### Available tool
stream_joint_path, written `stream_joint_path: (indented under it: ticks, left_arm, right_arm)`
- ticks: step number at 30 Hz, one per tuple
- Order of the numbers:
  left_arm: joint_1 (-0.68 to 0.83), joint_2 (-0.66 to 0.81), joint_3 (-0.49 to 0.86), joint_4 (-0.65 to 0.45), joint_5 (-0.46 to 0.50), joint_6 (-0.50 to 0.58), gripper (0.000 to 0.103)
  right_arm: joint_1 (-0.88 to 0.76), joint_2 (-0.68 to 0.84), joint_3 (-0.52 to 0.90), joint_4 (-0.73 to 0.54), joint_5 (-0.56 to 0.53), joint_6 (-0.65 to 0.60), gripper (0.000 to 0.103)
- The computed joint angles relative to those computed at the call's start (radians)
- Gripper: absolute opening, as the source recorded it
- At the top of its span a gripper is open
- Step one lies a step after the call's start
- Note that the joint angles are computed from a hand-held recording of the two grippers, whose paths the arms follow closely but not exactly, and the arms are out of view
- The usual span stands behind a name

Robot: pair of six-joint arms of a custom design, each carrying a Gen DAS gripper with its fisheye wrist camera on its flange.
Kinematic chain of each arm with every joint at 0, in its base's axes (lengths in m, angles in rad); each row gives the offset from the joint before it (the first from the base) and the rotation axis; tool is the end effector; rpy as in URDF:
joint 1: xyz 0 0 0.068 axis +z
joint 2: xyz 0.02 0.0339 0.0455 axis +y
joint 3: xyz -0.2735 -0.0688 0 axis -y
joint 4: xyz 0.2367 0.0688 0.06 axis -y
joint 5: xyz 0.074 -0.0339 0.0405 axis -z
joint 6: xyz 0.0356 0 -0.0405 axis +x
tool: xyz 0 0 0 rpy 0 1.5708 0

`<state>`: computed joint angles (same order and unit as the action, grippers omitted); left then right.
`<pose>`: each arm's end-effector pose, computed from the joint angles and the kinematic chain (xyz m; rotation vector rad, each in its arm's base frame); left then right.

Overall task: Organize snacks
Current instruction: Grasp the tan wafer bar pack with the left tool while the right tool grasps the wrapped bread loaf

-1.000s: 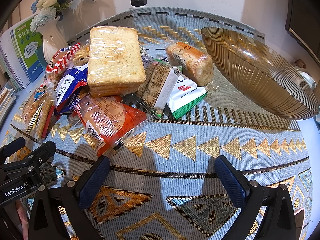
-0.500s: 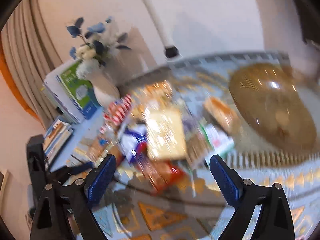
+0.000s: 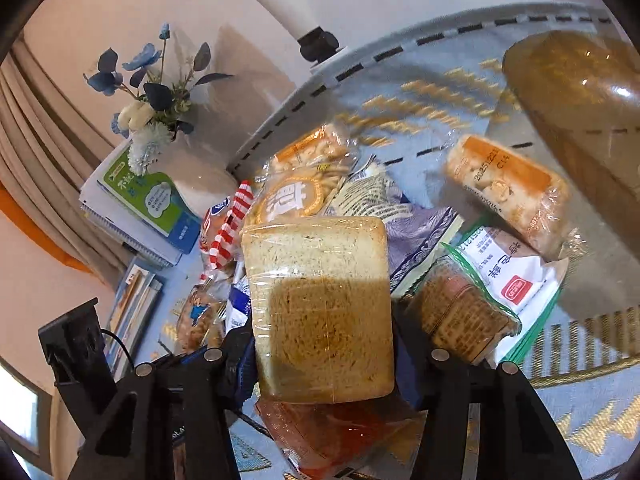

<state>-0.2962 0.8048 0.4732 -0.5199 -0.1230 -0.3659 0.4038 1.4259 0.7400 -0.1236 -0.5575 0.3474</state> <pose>0.1407 -0.0384 0.2080 -0.1403 2.4155 -0.1548 0.2442 0.1248 0.2052 -0.3488 2.4358 1.0098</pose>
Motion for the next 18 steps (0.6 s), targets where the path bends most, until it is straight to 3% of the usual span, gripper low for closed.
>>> stream_joint_path:
  ticks: [8, 12, 18]
  left_arm:
    - [-0.031, -0.085, -0.001, -0.047, -0.087, -0.035, 0.033]
    - [-0.135, -0.084, 0.022, -0.082, -0.239, -0.095, 0.033]
    - [-0.192, -0.016, 0.175, -0.214, -0.335, -0.185, 0.033]
  right_arm:
    - [-0.063, -0.062, -0.056, 0.096, -0.109, 0.045, 0.054]
    - [-0.070, -0.080, -0.069, 0.137, -0.136, 0.071, 0.054]
    - [-0.108, -0.125, -0.081, 0.158, -0.209, 0.108, 0.054]
